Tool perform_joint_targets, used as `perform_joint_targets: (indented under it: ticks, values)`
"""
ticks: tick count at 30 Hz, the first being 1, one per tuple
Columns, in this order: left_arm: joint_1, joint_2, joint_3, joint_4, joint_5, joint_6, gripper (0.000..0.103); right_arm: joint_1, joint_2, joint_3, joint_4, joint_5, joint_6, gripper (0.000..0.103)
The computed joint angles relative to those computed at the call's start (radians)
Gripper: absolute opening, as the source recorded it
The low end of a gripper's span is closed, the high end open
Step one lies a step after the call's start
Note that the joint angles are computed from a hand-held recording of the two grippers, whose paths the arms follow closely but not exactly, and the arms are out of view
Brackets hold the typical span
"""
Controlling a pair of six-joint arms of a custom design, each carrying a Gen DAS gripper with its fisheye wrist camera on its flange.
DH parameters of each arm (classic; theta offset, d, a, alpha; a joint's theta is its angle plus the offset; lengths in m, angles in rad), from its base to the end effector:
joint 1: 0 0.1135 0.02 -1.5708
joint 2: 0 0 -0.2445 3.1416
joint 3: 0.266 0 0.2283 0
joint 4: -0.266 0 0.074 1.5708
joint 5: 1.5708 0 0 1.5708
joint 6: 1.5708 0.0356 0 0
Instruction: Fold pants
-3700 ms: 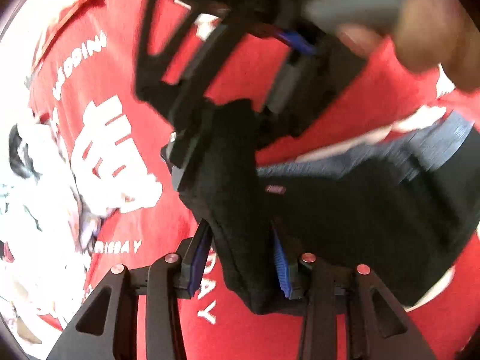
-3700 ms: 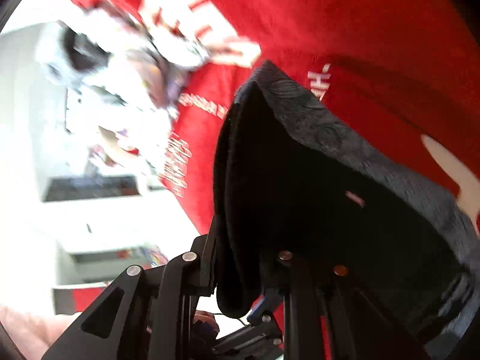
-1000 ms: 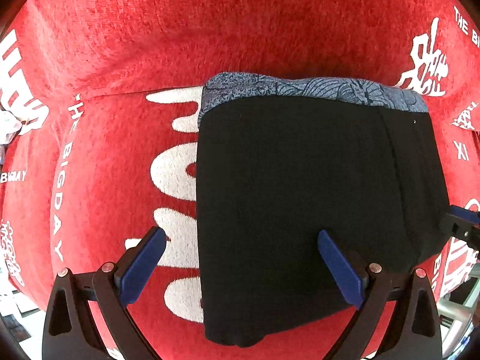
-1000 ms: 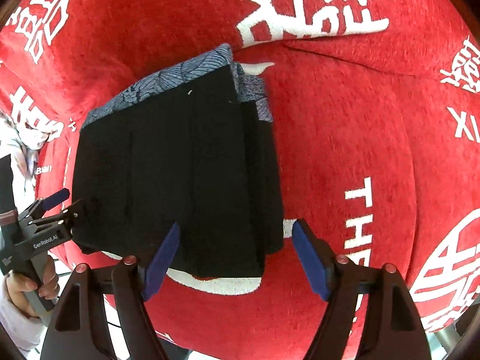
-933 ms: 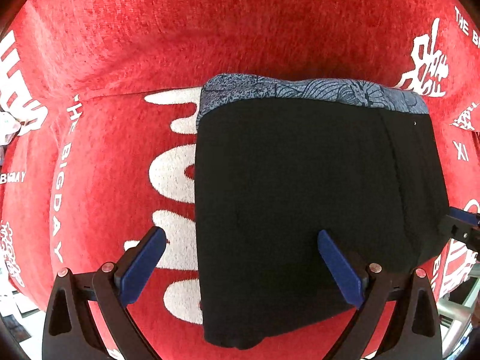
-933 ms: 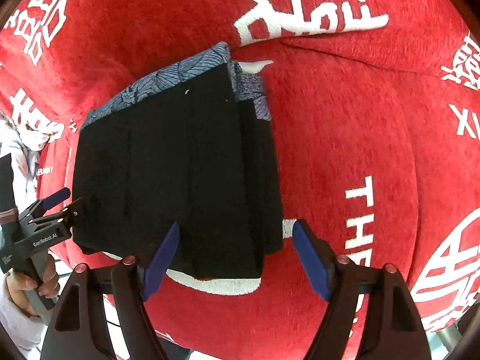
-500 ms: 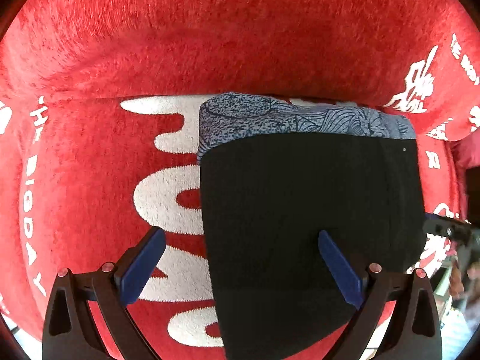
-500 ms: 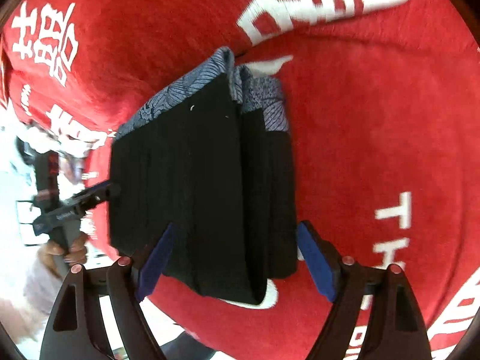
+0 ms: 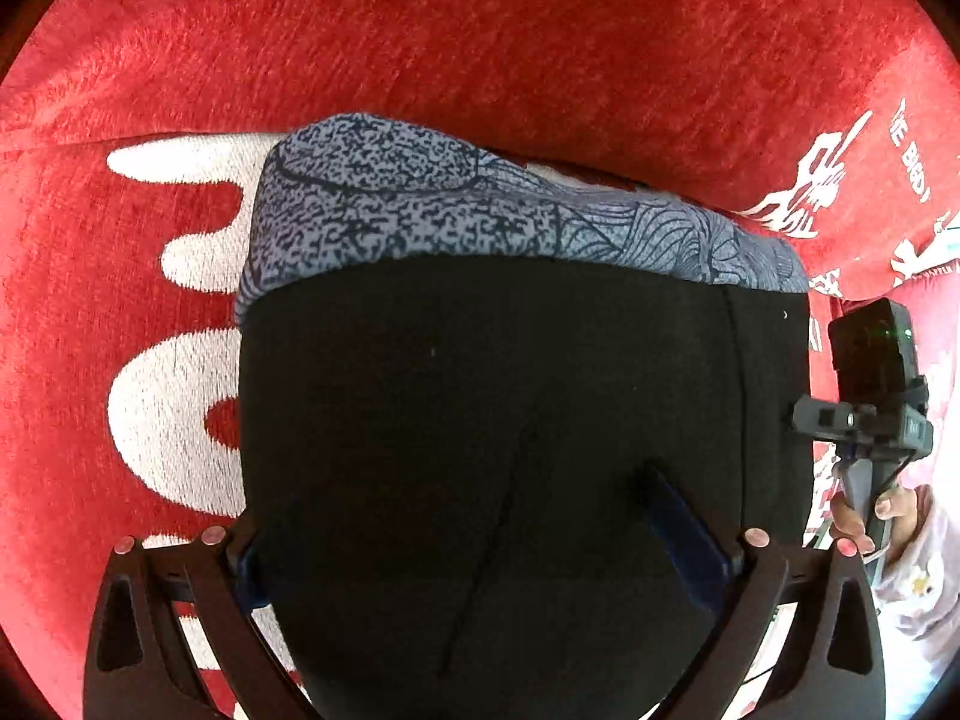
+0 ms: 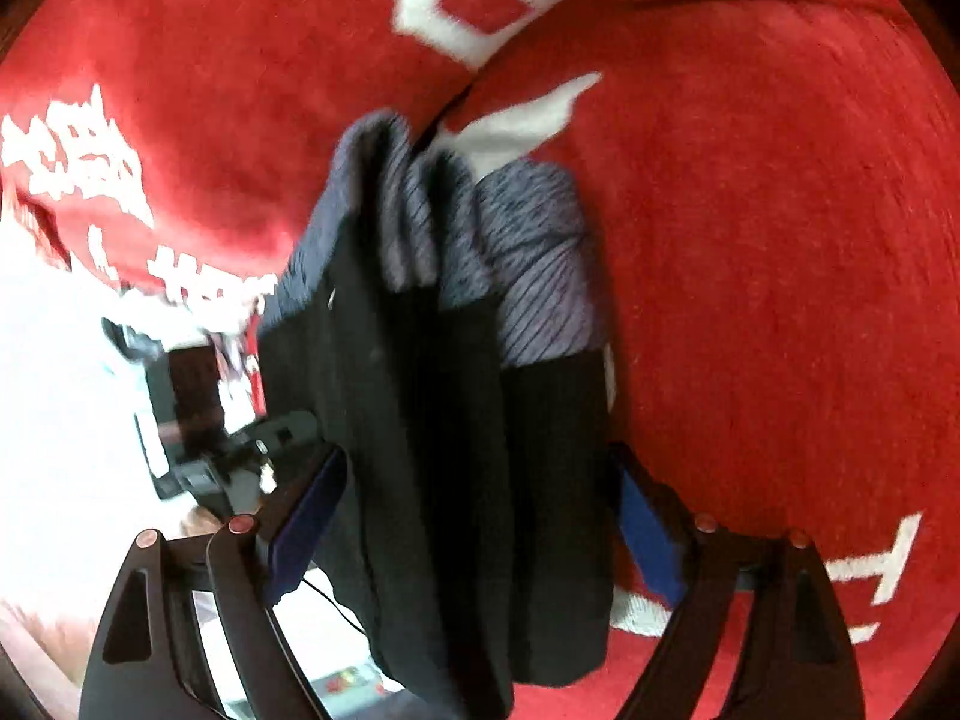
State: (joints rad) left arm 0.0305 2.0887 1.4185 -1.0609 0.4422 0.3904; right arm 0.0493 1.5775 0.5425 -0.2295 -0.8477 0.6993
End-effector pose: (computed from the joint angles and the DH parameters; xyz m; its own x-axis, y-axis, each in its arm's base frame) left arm 0.3343 -0.0050 0.1313 -0.9489 0.3152 -0.0132 0.2869 0.8449 -0.4514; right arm 0.2135 0.0373 0.1062 -0.8951 0.3823 0.2294 0.4152 0.5275 0.7412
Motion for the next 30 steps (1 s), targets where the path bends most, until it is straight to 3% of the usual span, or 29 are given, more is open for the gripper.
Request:
perform_joint_targets:
  ticks: [3, 4, 7, 11, 14, 19, 22, 24, 26, 30]
  values:
    - [-0.003, 0.006, 0.012, -0.012, -0.003, -0.015, 0.103, -0.022, -0.029, -0.026, 0.006, -0.009, 0.046, 0.087]
    - [-0.004, 0.009, 0.020, -0.014, -0.006, -0.026, 0.103, -0.018, -0.038, -0.010, -0.038, 0.008, 0.026, 0.080]
    - [-0.003, -0.075, -0.050, 0.040, 0.003, -0.041, 0.089, -0.014, -0.061, 0.044, -0.174, 0.043, -0.073, 0.066]
    - [0.026, -0.188, -0.108, 0.048, 0.014, -0.016, 0.072, -0.005, -0.144, 0.033, -0.195, 0.056, -0.039, 0.056]
    - [0.059, -0.218, -0.097, -0.008, 0.028, 0.023, 0.070, -0.020, -0.242, -0.010, -0.174, 0.009, 0.018, 0.053]
    - [0.114, -0.323, -0.115, -0.111, 0.000, 0.116, 0.070, 0.026, -0.400, -0.024, -0.246, -0.019, 0.087, 0.053]
    - [0.166, -0.387, -0.146, -0.146, -0.030, 0.161, 0.070, 0.116, -0.530, -0.077, -0.218, -0.008, 0.226, 0.053]
    - [0.229, -0.414, -0.156, -0.172, -0.052, 0.203, 0.070, 0.231, -0.638, -0.140, -0.142, 0.033, 0.401, 0.053]
    - [0.261, -0.436, -0.196, -0.162, -0.070, 0.215, 0.070, 0.391, -0.673, -0.195, -0.006, 0.131, 0.575, 0.053]
    - [0.327, -0.481, -0.321, -0.044, -0.142, 0.242, 0.071, 0.610, -0.617, -0.236, 0.164, 0.293, 0.744, 0.053]
